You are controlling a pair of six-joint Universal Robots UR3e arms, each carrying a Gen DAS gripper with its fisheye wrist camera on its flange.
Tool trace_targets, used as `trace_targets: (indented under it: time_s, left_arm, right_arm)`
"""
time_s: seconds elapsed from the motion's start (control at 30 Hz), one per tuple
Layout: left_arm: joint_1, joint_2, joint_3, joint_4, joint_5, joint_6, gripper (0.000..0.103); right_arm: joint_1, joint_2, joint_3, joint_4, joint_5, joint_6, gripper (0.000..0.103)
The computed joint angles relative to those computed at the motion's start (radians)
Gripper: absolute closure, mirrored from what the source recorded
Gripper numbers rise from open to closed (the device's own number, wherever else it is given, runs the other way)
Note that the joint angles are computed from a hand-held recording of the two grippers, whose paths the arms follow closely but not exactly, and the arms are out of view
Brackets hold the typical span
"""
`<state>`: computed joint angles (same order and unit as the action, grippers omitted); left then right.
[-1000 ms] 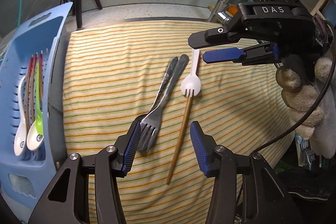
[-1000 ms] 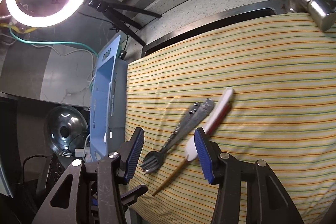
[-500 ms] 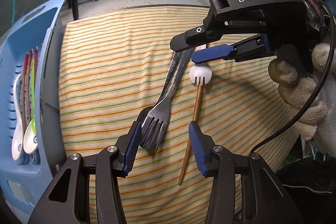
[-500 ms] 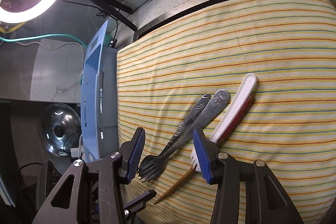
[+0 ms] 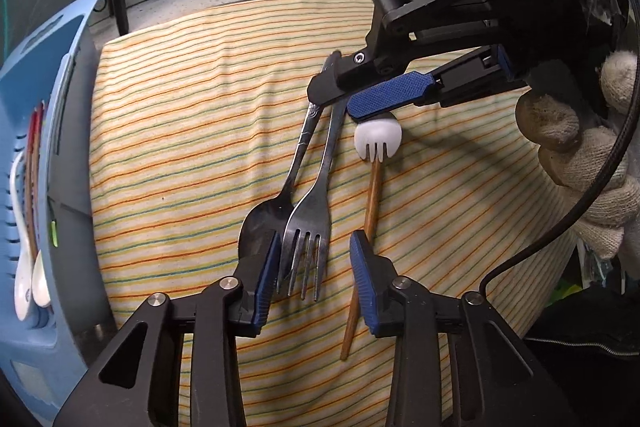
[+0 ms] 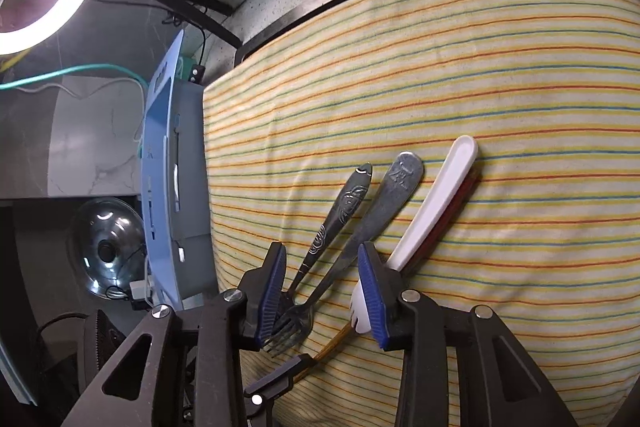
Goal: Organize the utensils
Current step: 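Lower the right tool onto a metal fork handle and close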
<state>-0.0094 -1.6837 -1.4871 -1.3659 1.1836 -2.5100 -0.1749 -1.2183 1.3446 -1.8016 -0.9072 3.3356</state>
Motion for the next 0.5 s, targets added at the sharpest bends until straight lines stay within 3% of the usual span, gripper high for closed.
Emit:
trace_targets:
  time_s: [0.17,0.4,0.5]
  left_arm:
    - [-0.007,0.003,-0.006,0.009,0.002,0.016,0.071]
    - [0.002,0.001,-0.008,0.014,-0.004,0.026,0.071]
    - [-0.031,-0.021,0.006,0.059,0.047,0.029,0.071]
  right_arm:
    - [0.035,0.05,-0.111,0.1,-0.084,-0.029,0.084]
    - [0.06,0.096,-0.202,0.154,-0.129,-0.005,0.085]
    - [0.078,0.121,-0.244,0.158,-0.143,0.013,0.082]
